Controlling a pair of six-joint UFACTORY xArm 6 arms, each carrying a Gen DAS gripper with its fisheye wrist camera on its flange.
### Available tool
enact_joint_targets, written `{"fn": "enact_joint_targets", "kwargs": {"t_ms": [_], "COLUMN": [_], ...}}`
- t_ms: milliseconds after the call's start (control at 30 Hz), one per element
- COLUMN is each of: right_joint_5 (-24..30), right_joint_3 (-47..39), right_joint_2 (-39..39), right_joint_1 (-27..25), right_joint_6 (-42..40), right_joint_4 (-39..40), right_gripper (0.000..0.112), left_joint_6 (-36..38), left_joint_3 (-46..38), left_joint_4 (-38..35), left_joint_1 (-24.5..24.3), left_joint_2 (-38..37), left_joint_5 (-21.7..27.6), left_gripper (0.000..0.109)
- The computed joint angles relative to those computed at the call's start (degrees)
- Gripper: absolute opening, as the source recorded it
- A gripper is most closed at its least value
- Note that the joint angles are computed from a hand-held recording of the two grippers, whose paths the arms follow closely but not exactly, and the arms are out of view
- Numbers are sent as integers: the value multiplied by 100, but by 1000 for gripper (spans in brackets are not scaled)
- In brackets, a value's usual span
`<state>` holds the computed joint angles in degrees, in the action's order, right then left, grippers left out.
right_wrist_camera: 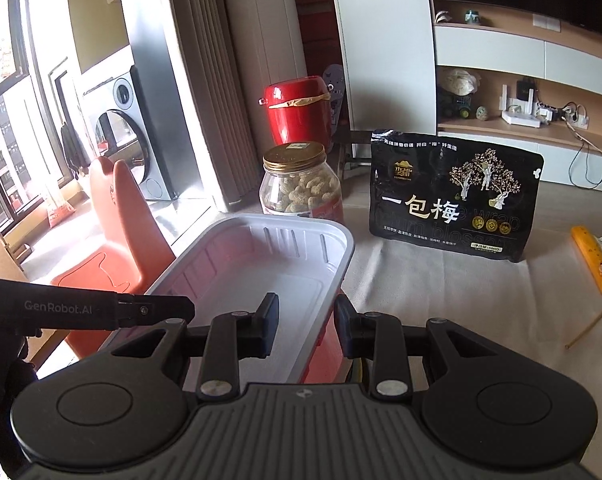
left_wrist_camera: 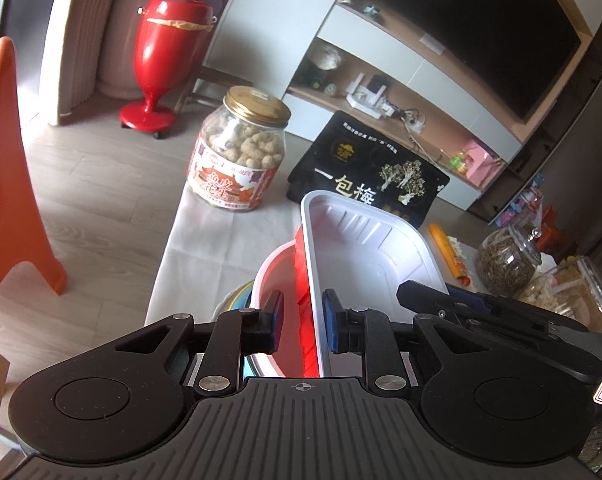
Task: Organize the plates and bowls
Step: 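Lower the white plastic tray onto the bowl stack with both tools, then open both tools and pull back from the stack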
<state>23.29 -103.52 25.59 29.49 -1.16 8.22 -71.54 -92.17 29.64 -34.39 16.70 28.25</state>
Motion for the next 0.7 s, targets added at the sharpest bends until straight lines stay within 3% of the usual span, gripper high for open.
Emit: {"fn": "enact_joint_targets", "kwargs": {"t_ms": [533,700], "right_joint_5": [459,267], "right_joint_3": [-1181,-872], "right_joint_2": [775,571], "right_joint_1": [17,-19], "right_joint_6": [725,775], "right_joint_4": [-855,-766], "right_gripper": [30,30], "left_joint_6": [636,764], "left_joint_3": [-332,-45], "left_joint_4": [-666,-1037], "left_joint_1": [121,160], "left_joint_2": [414,157], "left_joint_5": [-160,-267], "left_gripper": [24,23]}}
